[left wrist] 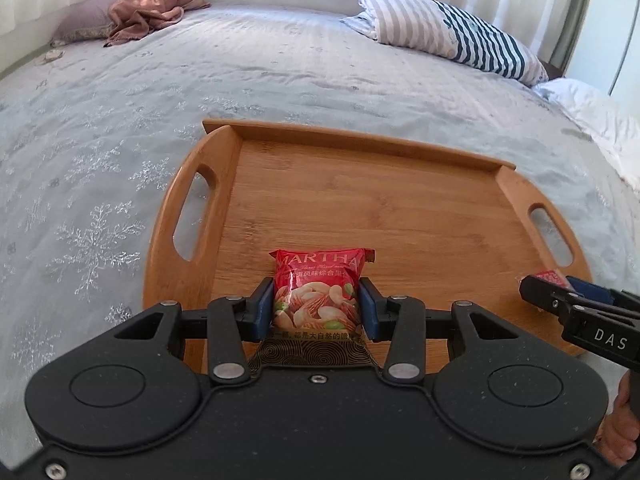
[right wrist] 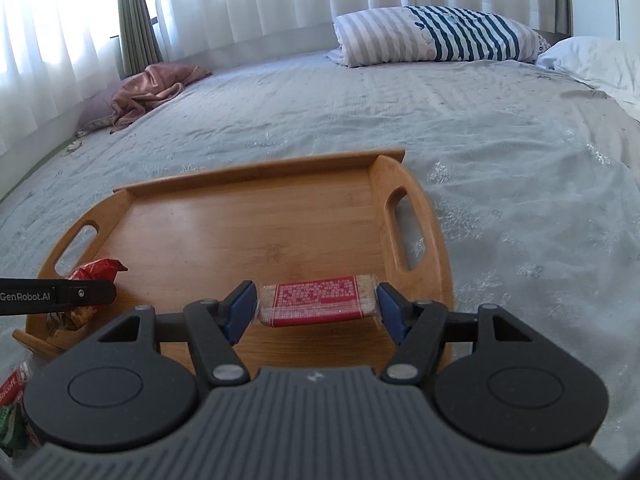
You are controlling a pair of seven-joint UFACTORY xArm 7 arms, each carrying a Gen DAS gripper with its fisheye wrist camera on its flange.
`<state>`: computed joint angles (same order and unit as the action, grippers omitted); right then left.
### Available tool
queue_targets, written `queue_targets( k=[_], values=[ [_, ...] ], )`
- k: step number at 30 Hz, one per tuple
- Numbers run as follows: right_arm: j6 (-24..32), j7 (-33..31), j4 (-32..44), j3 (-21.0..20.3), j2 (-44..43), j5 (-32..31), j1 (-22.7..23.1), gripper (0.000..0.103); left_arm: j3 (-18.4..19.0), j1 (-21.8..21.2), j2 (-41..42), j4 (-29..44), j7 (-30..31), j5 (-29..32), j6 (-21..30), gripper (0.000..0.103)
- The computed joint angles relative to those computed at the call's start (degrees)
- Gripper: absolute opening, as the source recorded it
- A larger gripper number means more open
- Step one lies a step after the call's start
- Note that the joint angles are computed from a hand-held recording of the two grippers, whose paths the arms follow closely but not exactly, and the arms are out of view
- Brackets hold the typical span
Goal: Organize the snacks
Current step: 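Carry the nut bag and red wafer bar onto the wooden tray with both grippers, then open both grippers to release the snacks on the tray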
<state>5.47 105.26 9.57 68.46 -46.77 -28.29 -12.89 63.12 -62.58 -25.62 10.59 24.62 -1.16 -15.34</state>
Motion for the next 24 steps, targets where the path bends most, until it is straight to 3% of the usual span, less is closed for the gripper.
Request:
queue_targets(
  k=[3,9,17,24],
  values=[
    [0.33,-0.26,1.02,1.38,0.53,-0.44,-1.59,0.068,2.07,-2.58,1.24,-0.34,0.17,1.03,-2.49,0.041],
    [0.55,-0.92,2.14,3.03,1.29,-0.56,-3.97,0.069,2.71,-3.63,4.47,-1.03,-2.35,5.07,-6.32,0.042],
    [1.62,-1.27,2.93,4.66,1.22,-0.85,-4.84,0.070,3.77,-3.69,7.05,-0.71,-7.04,10.57,-7.49,0.043],
    [-0.65,-0.15,1.76,5.01,-0.40,-0.02,-4.49,0.084,1.87,-0.81,9.41,-0.75,-11.13,14.49,-8.72,0.049]
  ],
)
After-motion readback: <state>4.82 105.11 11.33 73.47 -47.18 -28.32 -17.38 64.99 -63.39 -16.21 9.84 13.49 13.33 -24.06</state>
